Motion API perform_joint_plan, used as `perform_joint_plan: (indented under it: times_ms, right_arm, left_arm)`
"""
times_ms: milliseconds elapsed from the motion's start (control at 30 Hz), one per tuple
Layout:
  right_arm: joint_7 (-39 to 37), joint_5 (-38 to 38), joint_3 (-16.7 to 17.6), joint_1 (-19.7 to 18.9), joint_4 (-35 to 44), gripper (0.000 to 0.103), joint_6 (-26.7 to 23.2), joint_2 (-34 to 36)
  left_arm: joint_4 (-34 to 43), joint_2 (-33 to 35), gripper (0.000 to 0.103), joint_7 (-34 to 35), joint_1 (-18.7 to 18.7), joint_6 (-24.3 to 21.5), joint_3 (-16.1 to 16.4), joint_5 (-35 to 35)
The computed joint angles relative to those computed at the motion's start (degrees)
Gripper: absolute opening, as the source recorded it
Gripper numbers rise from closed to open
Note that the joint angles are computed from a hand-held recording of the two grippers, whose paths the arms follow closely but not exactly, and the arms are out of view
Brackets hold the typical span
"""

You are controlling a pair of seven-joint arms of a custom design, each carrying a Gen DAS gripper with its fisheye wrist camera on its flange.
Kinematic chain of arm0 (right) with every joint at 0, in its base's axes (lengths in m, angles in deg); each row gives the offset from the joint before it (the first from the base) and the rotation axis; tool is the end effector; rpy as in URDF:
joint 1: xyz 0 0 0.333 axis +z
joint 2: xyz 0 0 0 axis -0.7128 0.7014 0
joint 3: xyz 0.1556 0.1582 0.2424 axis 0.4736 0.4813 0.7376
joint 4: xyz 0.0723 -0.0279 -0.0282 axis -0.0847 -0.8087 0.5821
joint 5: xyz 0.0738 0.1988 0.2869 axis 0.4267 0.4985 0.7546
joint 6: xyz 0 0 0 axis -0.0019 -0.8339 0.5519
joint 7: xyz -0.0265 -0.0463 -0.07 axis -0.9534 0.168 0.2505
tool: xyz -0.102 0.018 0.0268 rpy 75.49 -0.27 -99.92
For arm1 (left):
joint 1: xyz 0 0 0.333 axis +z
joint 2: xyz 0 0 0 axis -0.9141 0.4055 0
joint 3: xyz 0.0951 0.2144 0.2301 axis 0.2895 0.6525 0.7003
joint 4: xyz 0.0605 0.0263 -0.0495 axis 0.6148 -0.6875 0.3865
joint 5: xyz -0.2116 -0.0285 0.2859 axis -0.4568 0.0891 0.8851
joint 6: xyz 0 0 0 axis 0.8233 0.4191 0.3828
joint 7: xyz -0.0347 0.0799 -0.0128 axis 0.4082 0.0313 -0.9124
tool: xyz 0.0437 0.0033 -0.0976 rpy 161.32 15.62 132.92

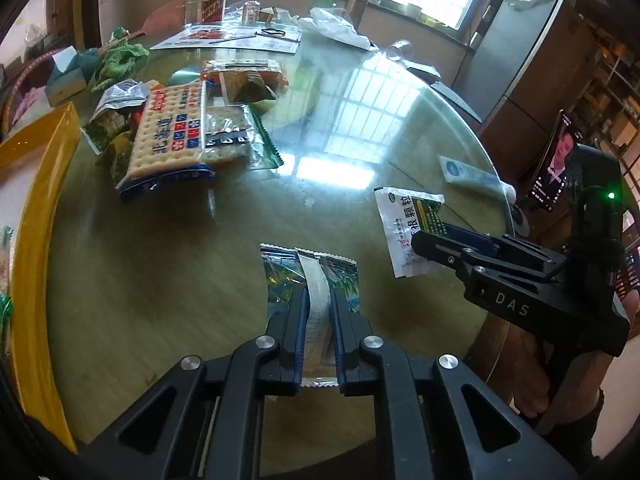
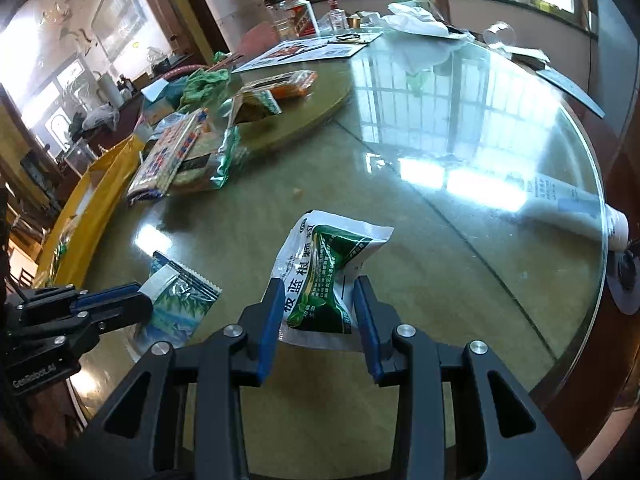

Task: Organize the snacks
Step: 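Grasp a green-and-white sachet with the right gripper while the left grasps a blue-green sachet, then hold the green-and-white sachet in the right gripper while the left regrips the blue-green sachet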

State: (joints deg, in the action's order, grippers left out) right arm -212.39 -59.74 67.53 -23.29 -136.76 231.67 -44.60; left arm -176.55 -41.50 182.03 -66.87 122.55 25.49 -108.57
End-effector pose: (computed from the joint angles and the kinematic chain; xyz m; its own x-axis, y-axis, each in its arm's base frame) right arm 0.4192 0.2640 0.4138 -0.5410 -0.7968 -0.2692 -0.5929 0.5884 -0.5498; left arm 0.5354 -0.0911 0.4400 -0.8332 -0.5210 0.1855 -0.5349 0.6738 -0.5098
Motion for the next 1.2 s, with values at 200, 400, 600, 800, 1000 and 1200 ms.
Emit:
perform_joint_plan:
  times_ms: [200, 400, 600, 800, 1000, 1200]
  right_arm:
    - [-1.0, 0.2, 0.0, 0.5, 1.3, 0.037, -0.3, 1.1]
    - [-1.0, 0.2, -0.1, 0.5, 1.2, 0.037, 0.1, 1.0]
    - [-1.2, 0.6, 0.1, 0.8, 1.6, 0.037, -1.1, 1.2]
    - [-5.5, 4.1, 0.6, 2.0, 4.8, 0.034, -5.8, 3.2]
    - [-3.3, 1.9, 0.3, 2.8, 5.6, 0.017, -4.5, 3.9]
    - [-6.2, 3.0, 0.2, 3.7, 8.6, 0.011, -5.6, 5.7]
  left_arm:
    - [-1.6, -0.2, 0.046, -0.7, -0.9, 4.1, -0.4, 0.9]
    - [-2.7, 0.4, 0.047, 0.0, -1.9, 7.7, -1.0, 2.1]
    - [-3.3, 0.0, 0.022, 4.7, -1.3, 7.6, -0.9, -2.6]
    - [-4.2, -1.5, 0.008, 10.5, -0.6, 7.1, -0.4, -6.3]
    - [-1.9, -1.4, 0.000, 9.8, 1.6, 0.7, 1.3, -8.6]
    - [0.1, -0.6, 0.000, 8.4, 3.2, -3.1, 1.9, -8.8]
